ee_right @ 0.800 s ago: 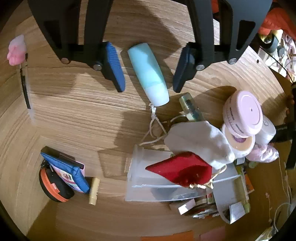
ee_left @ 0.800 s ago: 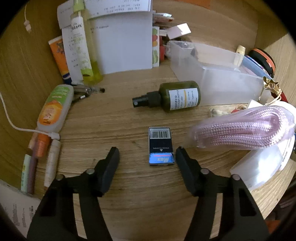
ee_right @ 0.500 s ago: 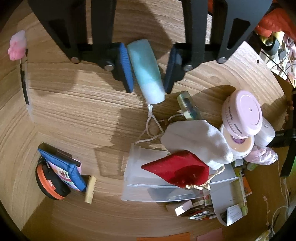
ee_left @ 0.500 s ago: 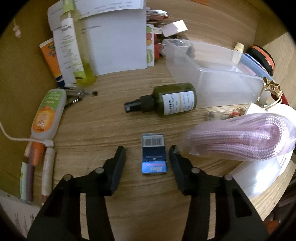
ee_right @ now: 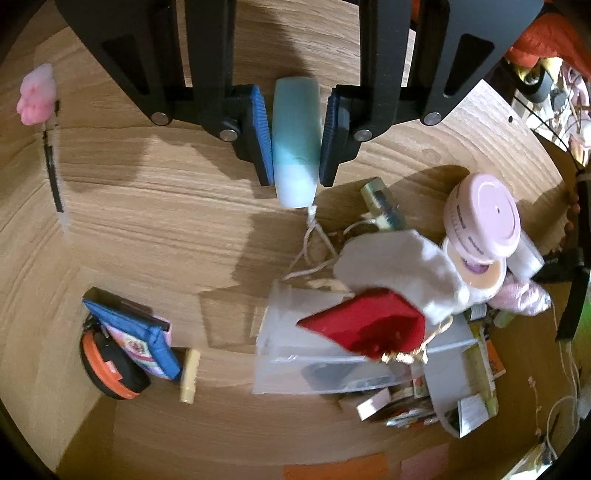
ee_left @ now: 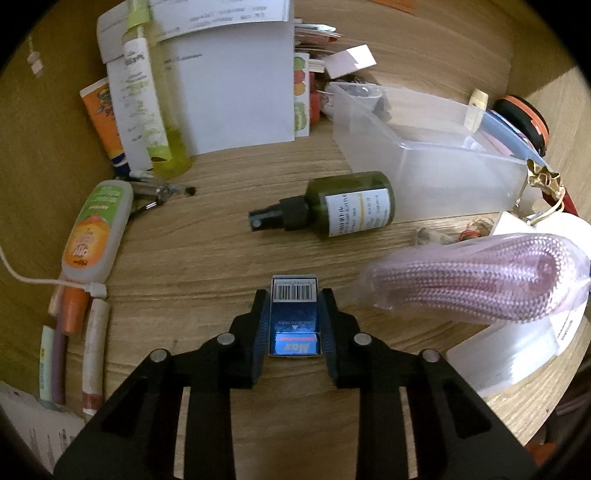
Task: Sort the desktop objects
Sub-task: 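Grasp the memory card with the left tool while the right tool grasps the light-blue tube, then carry the card and tube into the clear box and release both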
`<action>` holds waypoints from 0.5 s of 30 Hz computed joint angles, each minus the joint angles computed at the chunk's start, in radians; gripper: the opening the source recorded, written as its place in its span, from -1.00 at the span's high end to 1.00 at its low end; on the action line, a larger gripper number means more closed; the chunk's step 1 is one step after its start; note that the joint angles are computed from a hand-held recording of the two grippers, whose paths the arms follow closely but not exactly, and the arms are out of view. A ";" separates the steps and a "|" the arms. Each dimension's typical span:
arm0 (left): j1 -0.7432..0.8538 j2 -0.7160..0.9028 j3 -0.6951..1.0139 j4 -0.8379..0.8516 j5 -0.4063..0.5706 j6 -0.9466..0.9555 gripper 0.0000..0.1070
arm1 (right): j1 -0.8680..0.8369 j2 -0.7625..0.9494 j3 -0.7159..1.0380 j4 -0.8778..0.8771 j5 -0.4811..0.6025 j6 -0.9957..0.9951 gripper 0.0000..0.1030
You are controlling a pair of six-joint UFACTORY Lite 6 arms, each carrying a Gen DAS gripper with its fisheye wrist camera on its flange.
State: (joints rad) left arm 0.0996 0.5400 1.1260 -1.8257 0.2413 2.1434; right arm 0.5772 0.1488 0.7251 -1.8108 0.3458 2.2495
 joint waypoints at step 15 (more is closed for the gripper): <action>0.072 -0.259 -0.103 0.090 0.128 -0.113 0.51 | -0.025 -0.138 0.098 0.248 0.039 -0.345 0.56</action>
State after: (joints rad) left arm 0.1716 0.2809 1.0225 -1.7353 0.3688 2.0301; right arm 0.5519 0.0109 0.8226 -1.5625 0.3844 1.9043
